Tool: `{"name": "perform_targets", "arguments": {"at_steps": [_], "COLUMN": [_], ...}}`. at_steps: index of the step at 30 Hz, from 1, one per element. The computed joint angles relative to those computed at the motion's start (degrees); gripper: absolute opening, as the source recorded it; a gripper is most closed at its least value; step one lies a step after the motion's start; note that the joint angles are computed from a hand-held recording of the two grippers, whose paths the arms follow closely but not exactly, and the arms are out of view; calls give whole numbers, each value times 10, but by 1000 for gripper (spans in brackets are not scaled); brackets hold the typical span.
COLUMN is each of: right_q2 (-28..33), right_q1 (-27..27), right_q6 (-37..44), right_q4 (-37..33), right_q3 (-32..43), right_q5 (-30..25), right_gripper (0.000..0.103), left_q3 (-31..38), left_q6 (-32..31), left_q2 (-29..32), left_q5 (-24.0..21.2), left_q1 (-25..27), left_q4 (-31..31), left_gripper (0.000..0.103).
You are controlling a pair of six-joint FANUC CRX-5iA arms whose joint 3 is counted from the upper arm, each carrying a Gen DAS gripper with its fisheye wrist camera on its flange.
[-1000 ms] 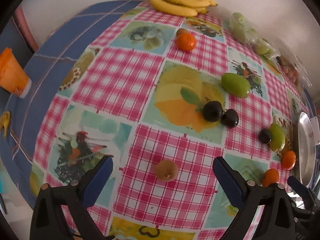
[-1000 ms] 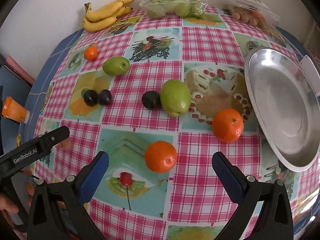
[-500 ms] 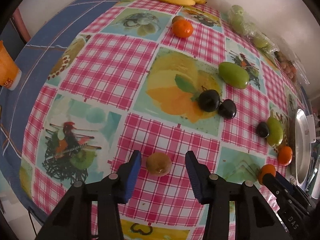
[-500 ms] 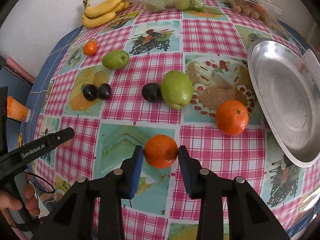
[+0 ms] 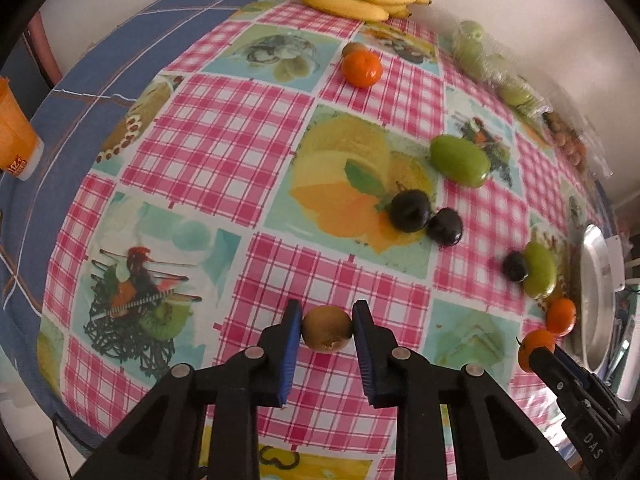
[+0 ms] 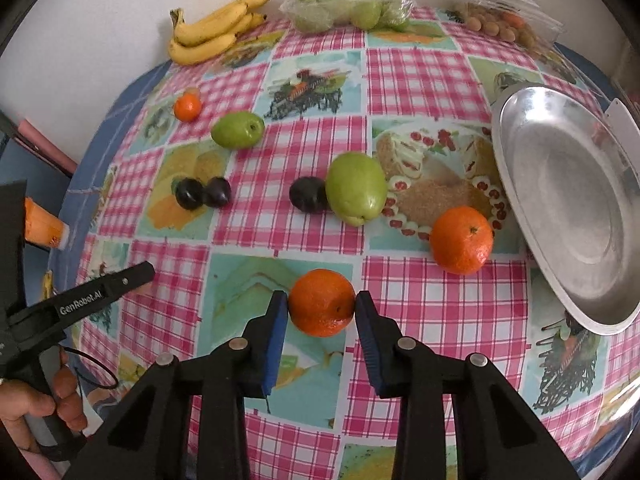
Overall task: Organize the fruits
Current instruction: 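Carry the orange in the right gripper over the steel bowl while the left carries the kiwi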
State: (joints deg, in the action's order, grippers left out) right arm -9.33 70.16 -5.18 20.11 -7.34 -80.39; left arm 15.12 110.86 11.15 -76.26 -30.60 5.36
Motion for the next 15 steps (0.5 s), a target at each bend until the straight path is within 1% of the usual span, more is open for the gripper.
{"name": "perform_targets", "arguments": {"at_steps": [5, 10, 15], "right_q2": [-1, 7, 19], "right_q1": [9, 2, -13], "right_q6": [-12, -3, 9], "right_q4": [23, 19, 14], "right_q3": [4, 23, 47], "right_q5": [-16, -32, -52], "right_gripper": [36, 36, 36], "left_q3": [10, 49, 106], "left_q6": [-3, -10, -14], "left_q2": [-5, 17, 47], "left_q5": [8, -3, -27], "left_q1": [-6, -21, -36], "left_q4": [1, -1, -17], "left_gripper": [27, 28, 28]}}
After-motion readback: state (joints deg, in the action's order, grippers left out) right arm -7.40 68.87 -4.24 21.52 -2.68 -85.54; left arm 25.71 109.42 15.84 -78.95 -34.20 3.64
